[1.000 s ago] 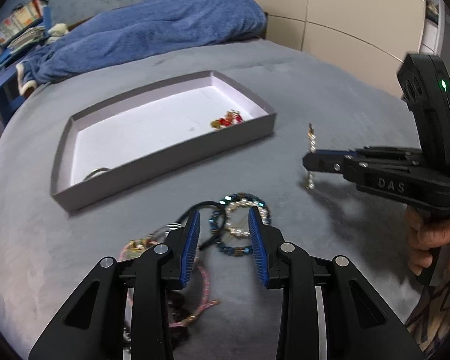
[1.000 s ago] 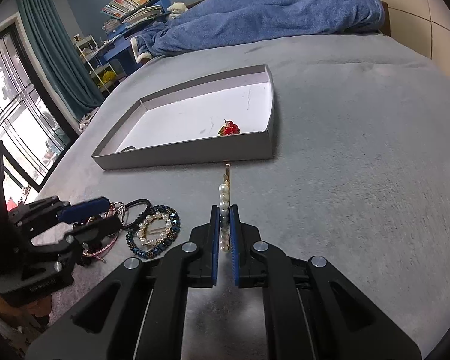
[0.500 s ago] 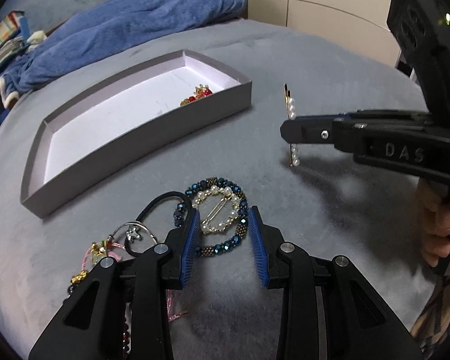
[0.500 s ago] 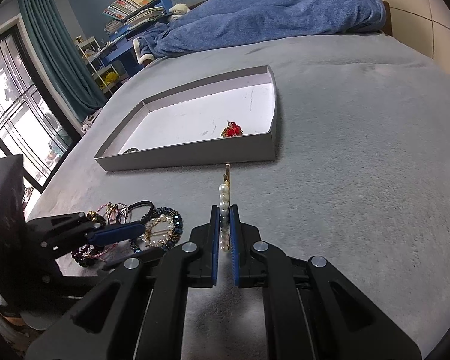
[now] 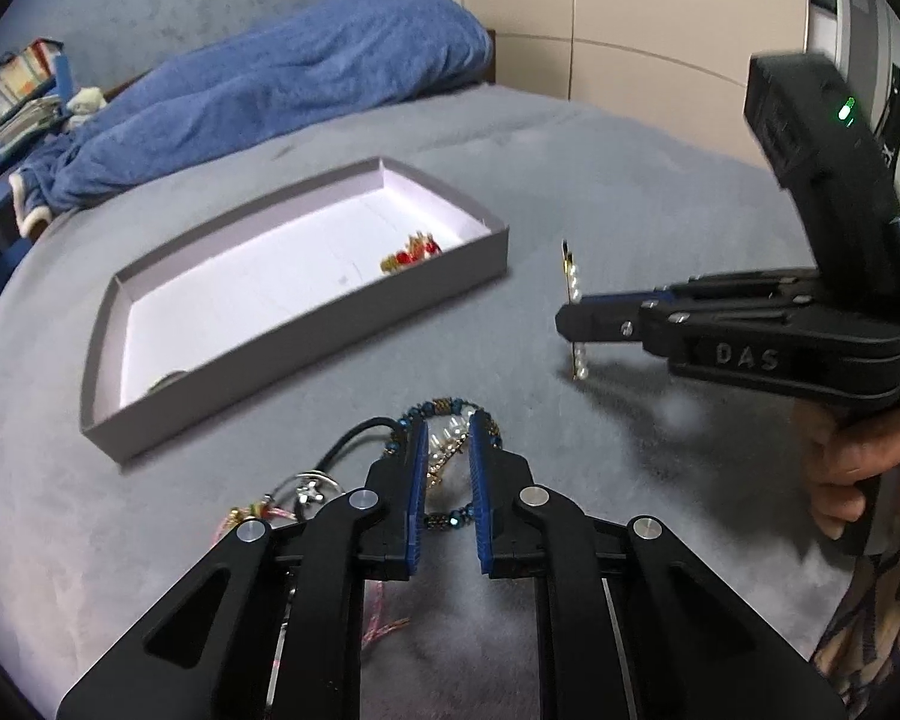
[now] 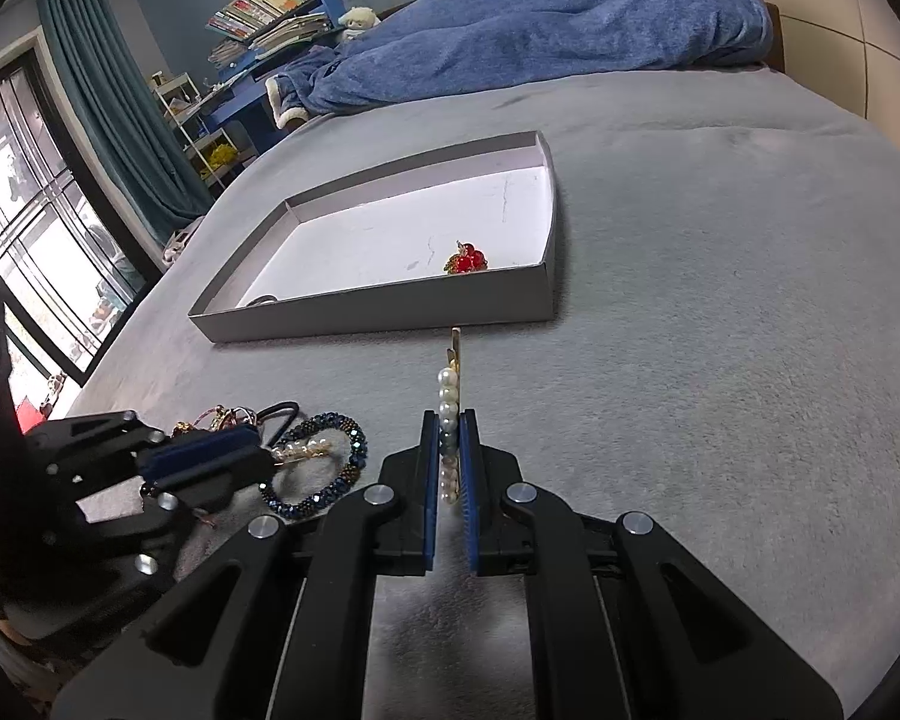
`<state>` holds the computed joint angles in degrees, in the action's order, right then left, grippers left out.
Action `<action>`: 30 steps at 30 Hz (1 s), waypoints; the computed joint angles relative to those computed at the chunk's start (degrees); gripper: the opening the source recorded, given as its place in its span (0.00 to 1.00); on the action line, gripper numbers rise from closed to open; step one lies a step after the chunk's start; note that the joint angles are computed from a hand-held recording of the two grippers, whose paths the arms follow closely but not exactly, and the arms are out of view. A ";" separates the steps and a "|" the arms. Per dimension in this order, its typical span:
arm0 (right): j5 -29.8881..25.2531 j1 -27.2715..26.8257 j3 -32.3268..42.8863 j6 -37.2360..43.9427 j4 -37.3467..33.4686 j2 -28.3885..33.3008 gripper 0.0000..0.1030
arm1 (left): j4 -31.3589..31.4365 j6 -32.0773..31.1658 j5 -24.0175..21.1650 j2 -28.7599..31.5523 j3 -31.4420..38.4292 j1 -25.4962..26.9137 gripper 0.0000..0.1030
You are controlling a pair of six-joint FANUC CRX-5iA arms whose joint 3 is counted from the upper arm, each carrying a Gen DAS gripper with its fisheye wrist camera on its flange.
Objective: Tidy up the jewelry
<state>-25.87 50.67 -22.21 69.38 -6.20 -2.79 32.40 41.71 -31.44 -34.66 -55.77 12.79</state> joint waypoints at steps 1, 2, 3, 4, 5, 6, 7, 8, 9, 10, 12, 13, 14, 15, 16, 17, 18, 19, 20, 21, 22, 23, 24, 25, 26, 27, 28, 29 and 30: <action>-0.01 0.01 0.08 0.07 -0.09 0.08 0.07 | 1.15 -1.00 0.15 -0.46 -0.42 0.28 0.14; 0.02 0.09 0.17 0.01 -0.02 0.23 0.07 | 2.15 -1.95 0.10 -1.35 -0.96 0.81 0.14; -0.03 0.12 0.27 0.04 -0.02 0.31 0.07 | 3.02 -2.73 -0.11 -2.02 -1.35 1.38 0.14; -0.04 0.15 0.37 0.07 -0.07 0.42 0.07 | 3.99 -3.54 -0.30 -2.64 -1.75 1.97 0.14; -0.04 0.28 0.52 0.03 0.00 0.60 0.07 | 4.57 -3.97 -0.40 -2.98 -1.98 2.35 0.14; -0.04 0.30 0.63 0.17 -0.06 0.72 0.07 | 5.36 -4.55 -0.70 -3.49 -2.28 2.98 0.14; -0.05 0.31 0.76 0.44 -0.25 0.86 0.07 | 6.38 -5.24 -1.06 -4.13 -2.65 3.77 0.14; -0.08 0.42 0.87 0.47 -0.20 1.00 0.07 | 7.22 -5.83 -1.27 -4.46 -2.89 4.31 0.14; -0.08 0.50 0.87 0.44 -0.10 1.07 0.07 | 8.18 -6.43 -1.52 -4.85 -3.17 4.88 0.14; -0.11 0.55 0.91 0.50 -0.12 1.15 0.07 | 8.91 -6.90 -1.80 -5.30 -3.44 5.39 0.14; -0.17 0.60 0.89 0.48 0.00 1.25 0.07 | 10.45 -7.94 -2.33 -6.07 -3.89 6.28 0.14; -0.19 0.62 0.85 0.38 0.11 1.26 0.07 | 11.14 -8.34 -2.48 -6.28 -4.04 6.49 0.14; -0.17 0.63 0.77 0.19 0.25 1.24 0.07 | 11.58 -8.64 -2.53 -6.46 -4.19 6.60 0.14; -0.13 0.60 0.71 0.10 0.32 1.19 0.07 | 11.95 -8.85 -2.44 -6.55 -4.27 6.50 0.14; -0.07 0.59 0.65 0.00 0.37 1.15 0.07 | 12.09 -8.80 -2.40 -6.70 -4.28 6.32 0.14; 0.02 0.58 0.57 -0.11 0.45 1.10 0.07 | 12.27 -8.90 -2.38 -6.89 -4.34 6.24 0.14; 0.07 0.60 0.51 -0.21 0.55 1.09 0.07 | 12.36 -8.99 -2.35 -6.90 -4.35 6.22 0.14; 0.07 0.61 0.51 -0.22 0.53 1.07 0.07 | 12.39 -8.97 -2.28 -6.98 -4.37 6.18 0.14; 0.04 0.63 0.54 -0.26 0.57 1.08 0.07 | 12.57 -9.14 -2.37 -7.10 -4.42 6.34 0.14; 0.02 0.64 0.55 -0.20 0.56 1.08 0.07 | 12.78 -9.37 -2.62 -7.32 -4.50 6.59 0.14; 0.02 0.64 0.55 -0.20 0.56 1.08 0.07 | 12.95 -9.42 -2.48 -7.28 -4.52 6.49 0.14; 0.00 0.60 0.57 -0.07 0.46 1.08 0.07 | 13.17 -9.55 -2.44 -7.33 -4.56 6.53 0.14; 0.02 0.61 0.54 -0.16 0.50 1.08 0.07 | 13.41 -9.78 -2.61 -7.44 -4.62 6.69 0.14; 0.04 0.65 0.48 -0.38 0.67 1.05 0.07 | 13.59 -9.94 -2.60 -7.50 -4.67 6.65 0.14; 0.04 0.66 0.50 -0.39 0.64 1.05 0.07 | 13.48 -9.99 -2.69 -7.52 -4.65 6.72 0.14; 0.04 0.66 0.50 -0.39 0.64 1.05 0.07 | 13.38 -9.96 -2.79 -7.56 -4.61 6.76 0.14; 0.09 0.68 0.45 -0.54 0.74 1.02 0.07 | 13.31 -9.94 -2.81 -7.48 -4.56 6.73 0.14; 0.16 0.72 0.35 -0.57 0.78 0.94 0.07 | 13.24 -9.91 -2.90 -7.50 -4.50 6.79 0.14; 0.20 0.78 0.26 -0.61 0.84 0.87 0.07 | 13.28 -9.94 -2.98 -7.51 -4.47 6.84 0.14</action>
<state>-25.66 51.45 -21.95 68.78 -5.36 -1.92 45.68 31.76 -34.42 -42.17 -60.24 19.63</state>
